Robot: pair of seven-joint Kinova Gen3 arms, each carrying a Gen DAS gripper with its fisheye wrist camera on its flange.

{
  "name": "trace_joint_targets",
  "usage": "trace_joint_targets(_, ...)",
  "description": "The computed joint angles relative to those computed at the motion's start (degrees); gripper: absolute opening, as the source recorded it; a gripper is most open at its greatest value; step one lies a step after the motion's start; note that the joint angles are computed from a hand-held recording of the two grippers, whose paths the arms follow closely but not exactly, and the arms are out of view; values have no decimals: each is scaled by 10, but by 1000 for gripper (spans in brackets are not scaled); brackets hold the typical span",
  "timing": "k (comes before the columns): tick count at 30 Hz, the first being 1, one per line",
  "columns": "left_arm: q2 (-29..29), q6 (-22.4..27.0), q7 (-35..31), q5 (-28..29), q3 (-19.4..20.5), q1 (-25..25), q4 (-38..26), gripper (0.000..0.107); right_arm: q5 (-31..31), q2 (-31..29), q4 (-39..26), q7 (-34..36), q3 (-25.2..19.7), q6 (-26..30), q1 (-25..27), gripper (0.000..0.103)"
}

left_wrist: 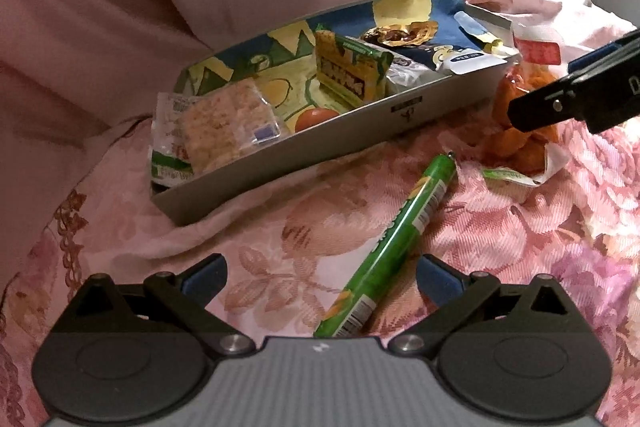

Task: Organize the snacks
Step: 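Move the left tool toward the green tube while the right tool approaches the orange-candy bag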

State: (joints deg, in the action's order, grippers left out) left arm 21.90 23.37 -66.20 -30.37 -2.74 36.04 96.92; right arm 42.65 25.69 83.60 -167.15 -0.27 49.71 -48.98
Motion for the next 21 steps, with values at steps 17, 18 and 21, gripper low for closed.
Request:
trace_joint_targets(17, -11, -26, -63, 33, 10, -11, 17, 102, -45, 15, -3, 25, 4, -29, 12, 84)
trace_joint_targets(18, -10, -26, -61, 32, 8, -9, 17, 102, -46, 15, -2, 23, 5, -29, 11, 83)
trace_joint_targets(21, -11, -26, -65, 40, 14, -16, 17, 100, -56, 15, 1, 24, 4, -41, 17, 76)
